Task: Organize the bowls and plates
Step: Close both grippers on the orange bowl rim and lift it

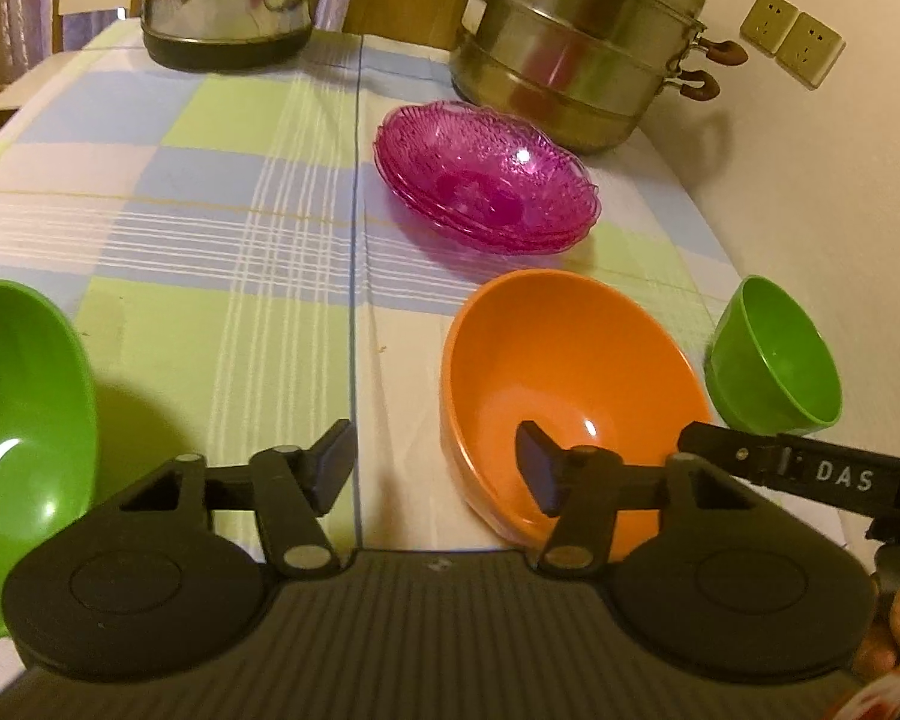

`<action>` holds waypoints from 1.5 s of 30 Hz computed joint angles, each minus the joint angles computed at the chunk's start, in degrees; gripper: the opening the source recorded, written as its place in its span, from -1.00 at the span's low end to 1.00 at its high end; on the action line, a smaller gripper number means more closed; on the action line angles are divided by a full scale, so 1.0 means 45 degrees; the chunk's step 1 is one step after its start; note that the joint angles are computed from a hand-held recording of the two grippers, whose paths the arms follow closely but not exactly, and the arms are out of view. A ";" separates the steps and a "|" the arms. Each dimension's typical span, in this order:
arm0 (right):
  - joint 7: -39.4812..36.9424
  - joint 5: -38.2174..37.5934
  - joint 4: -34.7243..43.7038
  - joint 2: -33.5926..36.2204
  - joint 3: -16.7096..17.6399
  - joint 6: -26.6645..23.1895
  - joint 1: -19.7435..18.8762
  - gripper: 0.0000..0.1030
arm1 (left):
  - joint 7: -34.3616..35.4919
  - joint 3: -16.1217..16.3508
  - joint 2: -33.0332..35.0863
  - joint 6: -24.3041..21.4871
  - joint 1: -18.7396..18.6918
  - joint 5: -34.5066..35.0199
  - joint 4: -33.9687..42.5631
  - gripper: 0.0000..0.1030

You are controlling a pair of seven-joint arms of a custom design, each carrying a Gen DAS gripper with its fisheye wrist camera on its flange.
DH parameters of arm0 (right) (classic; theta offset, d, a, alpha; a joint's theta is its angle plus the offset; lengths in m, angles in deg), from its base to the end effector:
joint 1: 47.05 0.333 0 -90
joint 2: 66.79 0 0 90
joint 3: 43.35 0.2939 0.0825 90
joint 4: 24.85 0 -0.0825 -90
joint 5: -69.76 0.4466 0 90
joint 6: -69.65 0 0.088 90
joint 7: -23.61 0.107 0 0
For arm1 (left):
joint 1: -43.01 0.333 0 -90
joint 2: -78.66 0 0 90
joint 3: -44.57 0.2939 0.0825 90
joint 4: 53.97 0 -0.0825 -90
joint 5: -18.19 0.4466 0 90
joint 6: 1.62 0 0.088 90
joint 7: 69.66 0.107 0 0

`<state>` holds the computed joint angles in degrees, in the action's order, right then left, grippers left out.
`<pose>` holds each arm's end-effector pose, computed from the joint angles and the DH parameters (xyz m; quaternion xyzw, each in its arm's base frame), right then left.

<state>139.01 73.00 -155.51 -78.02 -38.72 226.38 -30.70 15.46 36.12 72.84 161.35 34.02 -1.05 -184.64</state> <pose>0.5495 0.2095 0.4576 -0.6294 0.7083 -0.1083 0.3008 0.5770 -0.1638 0.4136 -0.6872 0.6445 -0.3187 0.1038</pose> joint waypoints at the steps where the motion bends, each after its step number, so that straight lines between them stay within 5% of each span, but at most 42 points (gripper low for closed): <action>1: -0.0005 -0.0020 0.0053 0.0085 -0.0001 -0.0021 -0.0007 -0.02 | 0.0116 0.0022 0.0100 -0.0033 -0.0032 -0.0124 0.0096 -0.15; 11: -0.0211 0.0074 0.0563 0.0740 -0.0055 -0.0174 -0.0001 -0.45 | 0.0809 -0.0120 0.0827 0.0053 0.0067 -0.0716 0.0742 -0.64; 18: -0.0506 0.0437 0.0742 0.0952 -0.0074 -0.0251 0.0088 -0.78 | 0.0798 -0.0209 0.0884 -0.0116 0.0169 -0.0482 0.0899 -0.78; 45: 0.0084 -0.0106 0.0087 -0.0774 0.0358 -0.0667 0.0500 -0.79 | -0.0168 0.0372 -0.2296 -0.0634 -0.0002 0.0395 -0.1178 -0.78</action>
